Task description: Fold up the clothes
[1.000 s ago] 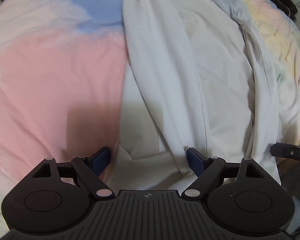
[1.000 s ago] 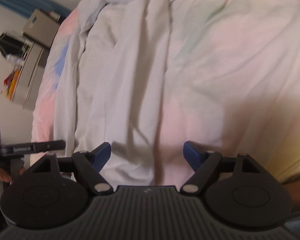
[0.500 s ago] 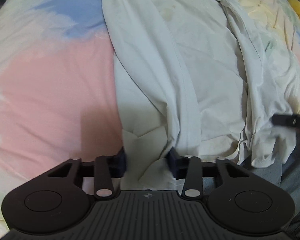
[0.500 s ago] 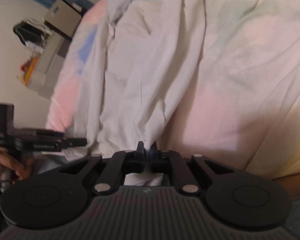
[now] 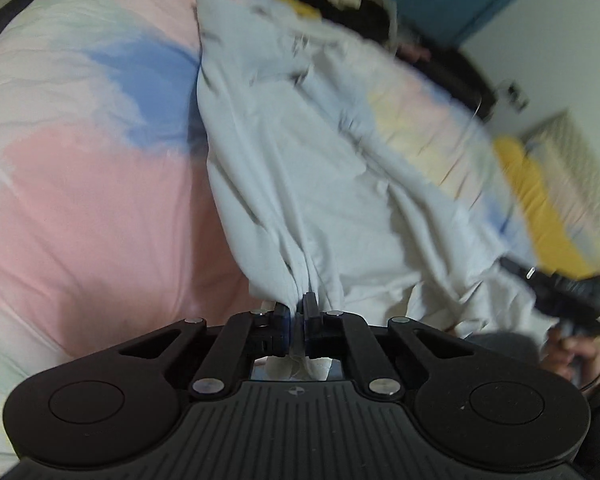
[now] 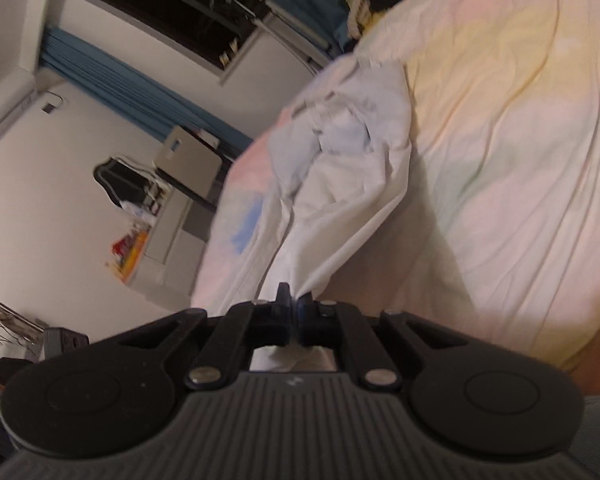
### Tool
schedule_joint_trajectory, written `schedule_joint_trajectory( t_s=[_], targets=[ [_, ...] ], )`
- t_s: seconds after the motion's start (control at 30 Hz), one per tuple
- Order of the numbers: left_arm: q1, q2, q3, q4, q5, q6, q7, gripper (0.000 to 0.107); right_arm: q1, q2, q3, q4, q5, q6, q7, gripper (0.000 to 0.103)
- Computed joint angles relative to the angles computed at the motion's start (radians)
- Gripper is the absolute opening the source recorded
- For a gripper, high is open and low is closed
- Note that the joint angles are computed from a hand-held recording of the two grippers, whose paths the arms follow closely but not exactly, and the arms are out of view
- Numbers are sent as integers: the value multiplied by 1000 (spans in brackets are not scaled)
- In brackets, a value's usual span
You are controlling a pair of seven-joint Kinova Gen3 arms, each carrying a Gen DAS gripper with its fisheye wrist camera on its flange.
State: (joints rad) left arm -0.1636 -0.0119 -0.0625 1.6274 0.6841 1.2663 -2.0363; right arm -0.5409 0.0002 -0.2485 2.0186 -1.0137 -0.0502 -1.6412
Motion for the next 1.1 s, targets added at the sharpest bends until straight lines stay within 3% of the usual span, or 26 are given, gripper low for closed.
schedule_joint_trajectory(
  t_s=[0.1,0.17,0.3,0.43,0.57,0.73,0.83,0.97,1.1],
  targets=[
    [-40,-57,-55,47,110,57,-55,7,104,-63,-93,30,-24,20,32,3],
    [-62,-86,-97,89,164,127,-99,7,177,-111,-153,52,32,64,-28,3],
    [-116,-120,-175,191,254,227,-165,7,220,-209,-190,110,140,122,-191,3],
    [-132,-54,-150,219,327,172,-203,7,121,-204,-101,152,250,59,-353,3],
    [-118,65,-70,143,384,49,-176,7,79,-94,-26,106,405,-39,-516,3],
    [-88,246,16,-18,439,-145,-108,7,273,132,-146,-31,589,-166,-719,4],
    [-70,369,70,-130,424,-260,-34,7,264,270,-86,-133,685,-203,-841,4],
    [-28,538,105,-293,363,-363,83,7,223,432,30,-301,833,-120,-1003,4],
    [12,680,117,-455,264,-396,196,7,266,548,23,-413,992,-53,-1110,4]
  ],
)
